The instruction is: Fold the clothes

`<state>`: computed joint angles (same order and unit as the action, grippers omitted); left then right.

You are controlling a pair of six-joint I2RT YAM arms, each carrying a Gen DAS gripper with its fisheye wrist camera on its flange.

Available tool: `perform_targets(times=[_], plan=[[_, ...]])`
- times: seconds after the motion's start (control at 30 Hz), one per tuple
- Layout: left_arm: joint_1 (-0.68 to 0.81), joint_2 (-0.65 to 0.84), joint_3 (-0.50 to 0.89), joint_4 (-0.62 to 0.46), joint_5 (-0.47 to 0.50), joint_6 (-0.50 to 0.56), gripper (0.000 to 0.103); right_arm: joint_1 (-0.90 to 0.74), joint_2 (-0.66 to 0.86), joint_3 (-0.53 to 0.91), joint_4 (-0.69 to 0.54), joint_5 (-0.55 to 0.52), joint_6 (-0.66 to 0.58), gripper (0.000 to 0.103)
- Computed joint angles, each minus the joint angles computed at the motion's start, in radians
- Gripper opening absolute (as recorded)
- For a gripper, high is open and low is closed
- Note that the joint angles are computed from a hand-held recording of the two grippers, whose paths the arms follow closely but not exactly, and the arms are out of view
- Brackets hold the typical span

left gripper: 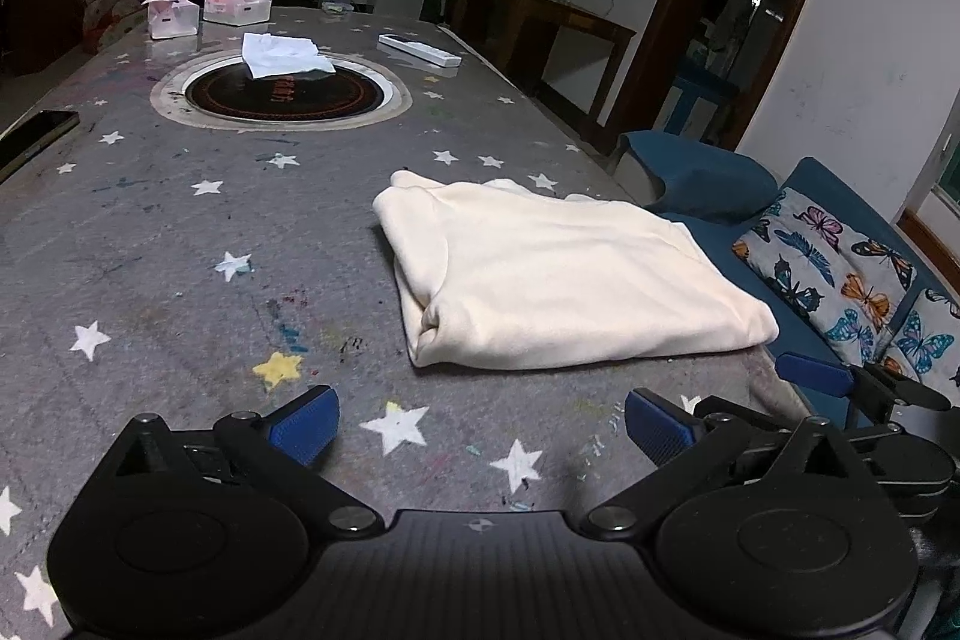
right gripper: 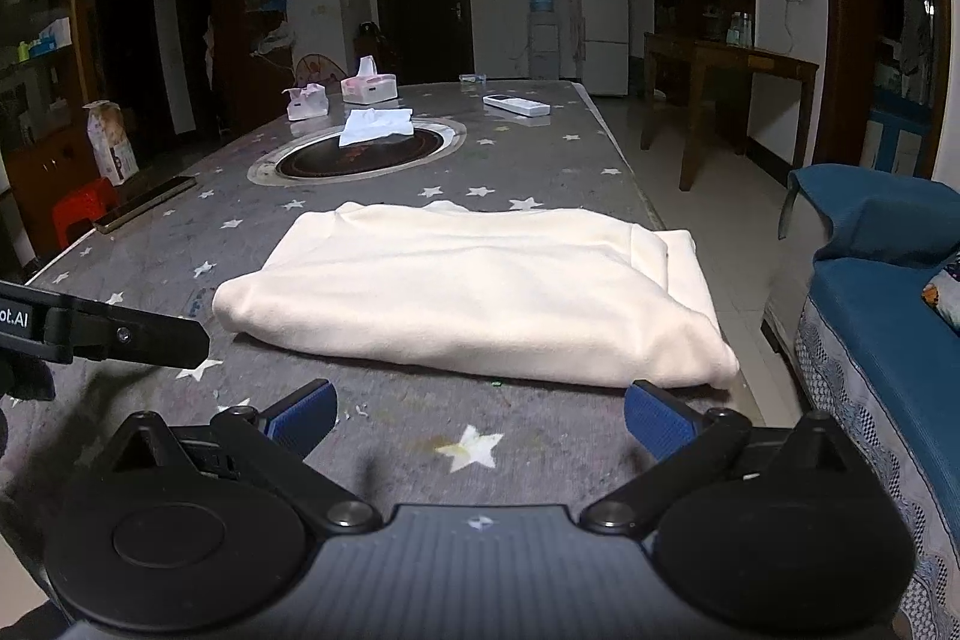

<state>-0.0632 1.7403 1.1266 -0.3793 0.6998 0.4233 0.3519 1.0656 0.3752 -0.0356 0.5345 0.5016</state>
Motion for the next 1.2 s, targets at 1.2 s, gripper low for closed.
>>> perform_targets(times=[1.2], plan=[[0.037, -0.075, -0.094, 0.003, 0.003, 0.080, 0.103, 0.127, 0.093, 0.039, -0.067, 0.054, 0.145, 0.103]])
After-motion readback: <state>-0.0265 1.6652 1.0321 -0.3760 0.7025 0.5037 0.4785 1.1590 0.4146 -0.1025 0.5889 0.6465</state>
